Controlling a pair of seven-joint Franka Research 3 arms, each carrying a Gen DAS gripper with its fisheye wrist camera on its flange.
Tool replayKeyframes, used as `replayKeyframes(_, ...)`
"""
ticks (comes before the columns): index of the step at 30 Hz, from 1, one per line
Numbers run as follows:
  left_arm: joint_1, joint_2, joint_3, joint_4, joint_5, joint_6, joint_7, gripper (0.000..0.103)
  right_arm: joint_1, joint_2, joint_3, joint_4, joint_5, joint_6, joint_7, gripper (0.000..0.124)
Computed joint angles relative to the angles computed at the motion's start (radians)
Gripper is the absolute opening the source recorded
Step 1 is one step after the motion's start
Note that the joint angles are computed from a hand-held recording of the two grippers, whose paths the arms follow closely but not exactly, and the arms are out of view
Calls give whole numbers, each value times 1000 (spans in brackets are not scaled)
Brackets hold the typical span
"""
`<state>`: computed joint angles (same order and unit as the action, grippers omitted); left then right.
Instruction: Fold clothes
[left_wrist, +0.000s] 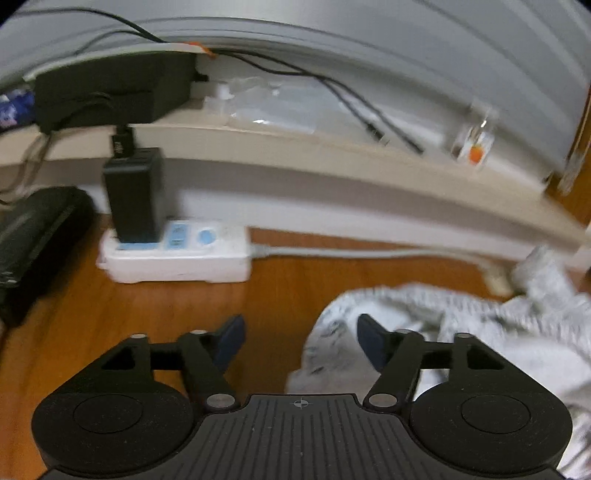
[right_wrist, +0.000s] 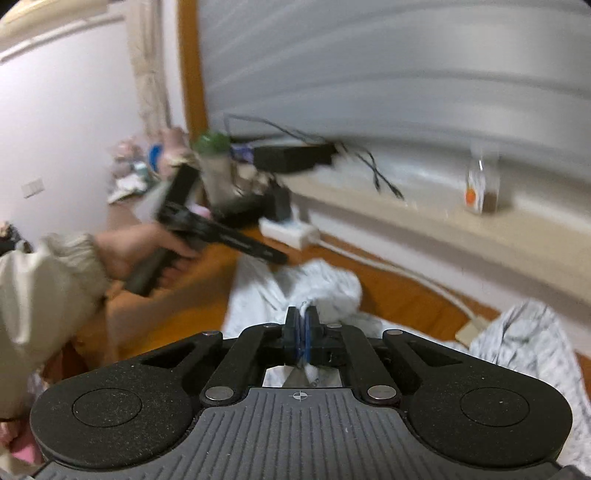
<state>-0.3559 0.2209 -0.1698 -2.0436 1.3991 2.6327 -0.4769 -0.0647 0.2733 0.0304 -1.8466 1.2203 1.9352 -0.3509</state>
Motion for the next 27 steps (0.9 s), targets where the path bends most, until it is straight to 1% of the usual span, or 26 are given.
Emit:
replayKeyframes(1, 3, 8, -1, 11, -10, 9, 14, 73, -7, -15, -4, -11, -7, -15, -14, 4)
replayKeyframes(3, 4, 35, -8, 43, -89, 2, 116, 73, -10, -29, -17, -26, -48, -30, -15, 4)
replayKeyframes(6, -12, 68, -3, 72, -157, -12, 198, 73, -9, -34, -28, -48, -106, -38, -12, 4)
replayKeyframes(8, -27, 79, 5, 80, -181, -29, 218, 73, -7, -40, -31, -66, -134, -38, -21, 4)
replayKeyframes(11, -45, 72, 16, 70, -180, -42, 212, 73, -4, -53, -33, -94, -143, -18, -46, 4)
replayKeyframes(13, -45, 61, 16, 58, -189, -38, 225, 70, -1, -60, -35, -108, -143, -5, -60, 4)
replayKeyframes(14, -46, 55, 14, 51, -193, -41, 233, 67, -2, -58, -36, -105, -137, -3, -61, 4)
replayKeyframes(15, -48, 48, 13, 43, -192, -42, 235, 62, -2, -56, -36, -101, -132, -2, -63, 4)
replayKeyframes(16, -49, 43, 14, 36, -181, -38, 230, 52, -3, -52, -37, -96, -127, -2, -61, 4)
replayKeyframes(17, -50, 40, 13, 31, -170, -35, 226, 47, -5, -49, -36, -90, -120, -4, -57, 4)
replayKeyframes(18, -51, 41, 13, 31, -160, -31, 225, 36, -7, -46, -36, -86, -113, -5, -54, 4)
replayKeyframes(19, -53, 43, 12, 34, -150, -34, 222, 22, -9, -45, -36, -83, -106, -9, -53, 4)
replayKeyframes(20, -59, 47, 11, 43, -140, -50, 219, 22, -13, -45, -36, -82, -98, -16, -54, 4)
replayKeyframes(22, -73, 56, 9, 61, -117, -90, 210, 15, -18, -49, -36, -81, -84, -28, -59, 4)
replayKeyframes(23, -89, 58, 12, 75, -84, -132, 180, 15, -20, -53, -36, -82, -77, -34, -64, 4)
replayKeyframes(27, -142, 48, 12, 117, 105, -322, -15, 14, -30, -72, -42, -85, -52, -80, -71, 4)
